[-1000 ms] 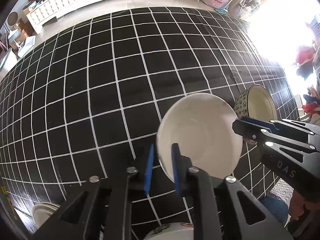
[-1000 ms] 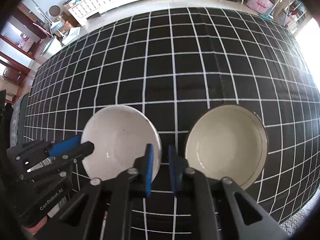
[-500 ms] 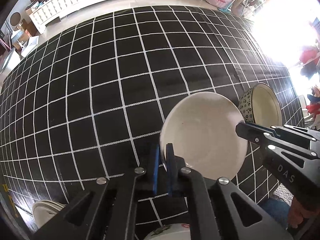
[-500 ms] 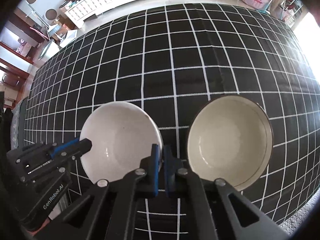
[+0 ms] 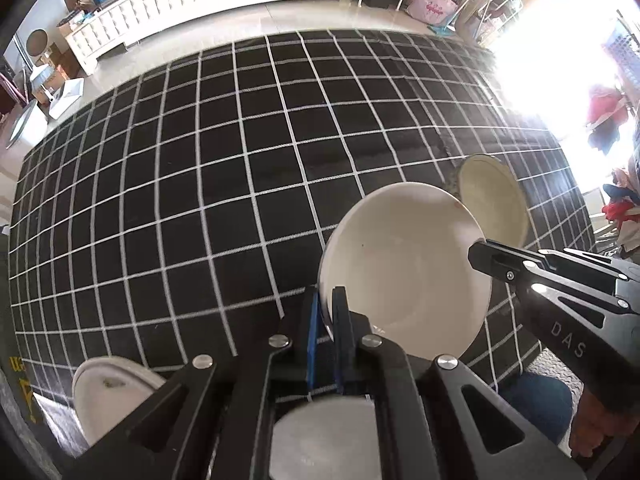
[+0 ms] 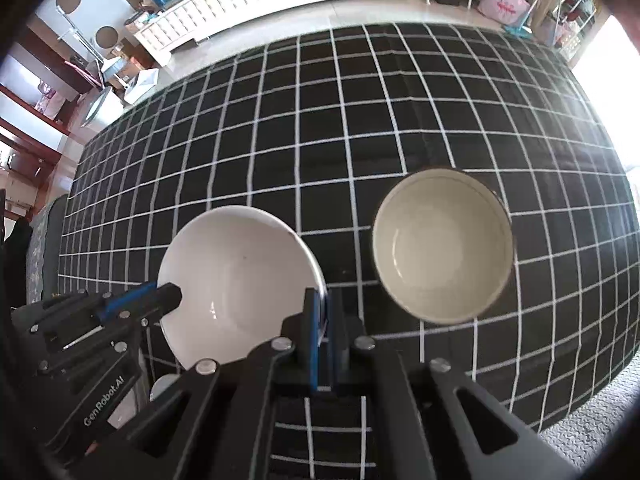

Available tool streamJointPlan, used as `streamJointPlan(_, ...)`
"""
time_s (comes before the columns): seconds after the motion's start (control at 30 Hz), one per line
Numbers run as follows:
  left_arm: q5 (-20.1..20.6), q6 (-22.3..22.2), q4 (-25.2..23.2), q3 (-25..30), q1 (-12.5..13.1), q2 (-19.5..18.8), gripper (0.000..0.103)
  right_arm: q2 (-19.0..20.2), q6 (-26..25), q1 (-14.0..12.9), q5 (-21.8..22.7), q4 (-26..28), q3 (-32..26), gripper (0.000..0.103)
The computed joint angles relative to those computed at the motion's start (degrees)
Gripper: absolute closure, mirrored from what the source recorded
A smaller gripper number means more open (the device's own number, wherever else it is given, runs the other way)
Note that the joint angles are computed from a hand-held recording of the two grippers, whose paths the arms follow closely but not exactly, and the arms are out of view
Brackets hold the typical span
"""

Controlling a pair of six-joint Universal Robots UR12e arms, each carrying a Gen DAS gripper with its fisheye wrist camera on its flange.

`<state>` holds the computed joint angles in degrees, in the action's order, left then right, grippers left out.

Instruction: Organize plates and bowls

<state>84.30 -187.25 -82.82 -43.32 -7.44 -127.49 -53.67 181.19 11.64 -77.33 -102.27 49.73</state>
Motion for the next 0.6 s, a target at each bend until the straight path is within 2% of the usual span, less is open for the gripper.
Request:
streamJointPlan(0.2, 1.0, -0.2, 3.8, -5.5, -0.3, 4.3, 0.097, -3.7, 0.0, 0.7, -0.5, -2.6, 4.0, 0.097)
streamJointPlan(0.6, 1.4, -1.7, 9.3, -17.6, 0.1, 12.1, 0.097, -7.3, 0.1, 3.0, -1.4, -4.5, 9.1, 0.097)
